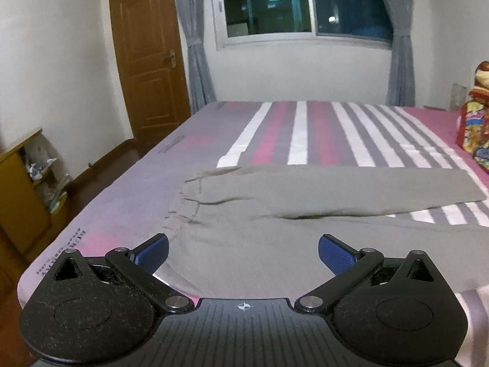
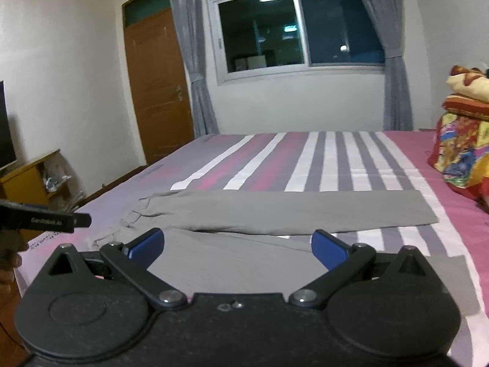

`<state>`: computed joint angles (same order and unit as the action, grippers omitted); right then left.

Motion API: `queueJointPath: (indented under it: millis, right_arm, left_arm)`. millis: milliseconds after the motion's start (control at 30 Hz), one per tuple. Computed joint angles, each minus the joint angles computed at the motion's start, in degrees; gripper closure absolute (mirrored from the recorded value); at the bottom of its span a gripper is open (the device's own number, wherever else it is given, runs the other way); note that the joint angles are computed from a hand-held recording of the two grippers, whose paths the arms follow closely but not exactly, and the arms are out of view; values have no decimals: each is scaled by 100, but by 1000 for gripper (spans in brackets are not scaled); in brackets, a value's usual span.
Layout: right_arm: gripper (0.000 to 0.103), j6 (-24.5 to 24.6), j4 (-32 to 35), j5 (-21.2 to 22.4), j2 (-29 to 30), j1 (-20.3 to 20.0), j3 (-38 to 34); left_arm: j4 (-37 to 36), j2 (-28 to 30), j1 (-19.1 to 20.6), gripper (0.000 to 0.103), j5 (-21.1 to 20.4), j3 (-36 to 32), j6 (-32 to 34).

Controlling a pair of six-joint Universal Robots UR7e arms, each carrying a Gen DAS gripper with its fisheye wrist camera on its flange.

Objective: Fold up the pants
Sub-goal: 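Move both grippers, open, toward the grey sweatpants on the bed, then close both grippers on the grey sweatpants fabric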

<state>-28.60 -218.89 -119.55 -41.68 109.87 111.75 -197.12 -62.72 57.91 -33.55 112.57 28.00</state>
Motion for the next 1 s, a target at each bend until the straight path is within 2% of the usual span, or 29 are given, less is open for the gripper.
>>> queueJointPath:
  millis: [100, 267, 400, 533, 733, 1000]
  right_arm:
    - [0, -65, 336, 195, 153, -124, -366]
    - [2, -140, 849, 460, 423, -278, -995]
    - [4, -197, 1109, 655, 613, -374, -1407]
    - [8, -342, 1453, 734, 795, -492, -1818]
    - [15, -410, 2240, 776, 1142, -675, -2620]
    - [15, -731, 3235, 756, 1805, -883, -3880]
  left_arm:
    - [449, 261, 238, 0, -102, -557, -109]
    - [508, 745, 531, 0, -143, -1351, 151]
    - [755, 995, 728, 0, -211, -1880, 45]
    - [883, 1361, 946, 0, -213, -2536, 271]
    - [1529, 1895, 1310, 0, -347, -3614, 96]
    - [2500, 2856, 1735, 0, -468, -5398, 94]
